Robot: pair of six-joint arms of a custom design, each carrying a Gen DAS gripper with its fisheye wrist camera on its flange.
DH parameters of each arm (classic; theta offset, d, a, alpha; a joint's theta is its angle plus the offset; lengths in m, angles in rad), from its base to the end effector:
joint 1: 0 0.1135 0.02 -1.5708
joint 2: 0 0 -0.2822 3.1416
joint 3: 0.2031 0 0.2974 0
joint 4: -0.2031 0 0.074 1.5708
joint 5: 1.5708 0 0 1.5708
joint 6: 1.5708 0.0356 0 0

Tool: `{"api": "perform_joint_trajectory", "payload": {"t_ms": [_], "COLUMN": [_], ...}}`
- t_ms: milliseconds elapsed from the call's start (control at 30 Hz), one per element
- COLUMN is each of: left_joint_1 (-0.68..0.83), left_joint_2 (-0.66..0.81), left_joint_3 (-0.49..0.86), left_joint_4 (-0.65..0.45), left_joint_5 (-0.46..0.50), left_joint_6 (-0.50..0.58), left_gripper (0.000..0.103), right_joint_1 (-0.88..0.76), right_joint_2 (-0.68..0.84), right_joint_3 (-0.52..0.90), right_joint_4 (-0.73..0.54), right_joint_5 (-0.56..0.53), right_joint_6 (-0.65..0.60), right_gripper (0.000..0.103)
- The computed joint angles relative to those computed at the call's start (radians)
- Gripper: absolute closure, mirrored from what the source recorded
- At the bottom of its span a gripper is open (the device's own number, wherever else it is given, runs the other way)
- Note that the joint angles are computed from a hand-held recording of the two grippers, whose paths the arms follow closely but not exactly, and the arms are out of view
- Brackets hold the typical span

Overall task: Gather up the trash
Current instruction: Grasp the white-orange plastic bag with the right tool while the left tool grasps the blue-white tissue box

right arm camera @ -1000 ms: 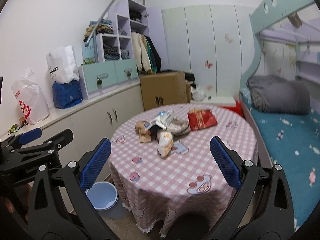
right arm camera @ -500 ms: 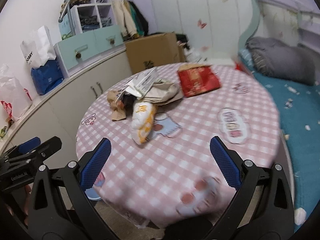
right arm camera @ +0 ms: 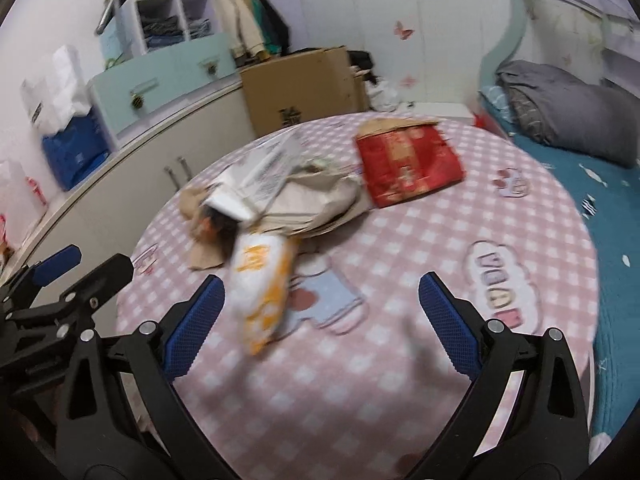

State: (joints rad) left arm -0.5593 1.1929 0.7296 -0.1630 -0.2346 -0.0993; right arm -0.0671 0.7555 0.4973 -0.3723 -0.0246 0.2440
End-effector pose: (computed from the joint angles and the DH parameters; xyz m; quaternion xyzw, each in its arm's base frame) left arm 0.2513 -0.1475 0.2356 0.1498 0.8733 -0.0475 0.4612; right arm 0.1997 -0.0125 0.2260 0.1326 0.8815 0.0509 0.4502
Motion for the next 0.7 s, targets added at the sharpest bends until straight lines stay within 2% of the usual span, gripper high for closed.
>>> {"api": "perform_joint_trajectory", "payload": {"t_ms": [100, 200, 267, 333, 400, 467, 500, 533, 633, 700], "left_joint_1": [-0.041, -0.095, -0.103, -0.092, -0.081, -0.078, -0.080, -0.075, -0.045, -0.016], "left_joint_2": [0.065, 0.154, 0.202, 0.260, 0.305, 0.338, 0.347, 0.354, 0.312, 0.275], "left_joint_3": [0.029, 0.066, 0.096, 0.143, 0.186, 0.213, 0.217, 0.223, 0.194, 0.166], "left_joint_4": [0.046, 0.112, 0.127, 0.125, 0.110, 0.108, 0.116, 0.118, 0.136, 0.153], "left_joint_5": [-0.054, -0.135, -0.154, -0.133, -0.106, -0.098, -0.099, -0.077, 0.000, 0.059], "left_joint_6": [0.048, 0.140, 0.167, 0.180, 0.167, 0.159, 0.162, 0.160, 0.091, 0.044], "left_gripper": [0.004, 0.005, 0.009, 0.030, 0.037, 0.049, 0.062, 0.086, 0.101, 0.101], "right_joint_1": [-0.065, -0.116, -0.135, -0.148, -0.155, -0.154, -0.149, -0.149, -0.120, -0.090], "right_joint_2": [0.000, 0.016, 0.030, 0.059, 0.089, 0.128, 0.146, 0.155, 0.178, 0.195], "right_joint_3": [0.002, 0.007, 0.010, 0.014, 0.016, 0.026, 0.032, 0.033, 0.043, 0.050], "right_joint_4": [0.004, 0.022, 0.032, 0.051, 0.070, 0.085, 0.093, 0.097, 0.107, 0.112], "right_joint_5": [-0.025, -0.033, -0.051, -0.062, -0.074, -0.084, -0.090, -0.095, -0.101, -0.096], "right_joint_6": [-0.010, -0.029, -0.034, -0.039, -0.041, -0.038, -0.036, -0.039, -0.044, -0.038], "right_gripper": [0.007, 0.007, 0.007, 0.007, 0.007, 0.007, 0.007, 0.007, 0.007, 0.007]}}
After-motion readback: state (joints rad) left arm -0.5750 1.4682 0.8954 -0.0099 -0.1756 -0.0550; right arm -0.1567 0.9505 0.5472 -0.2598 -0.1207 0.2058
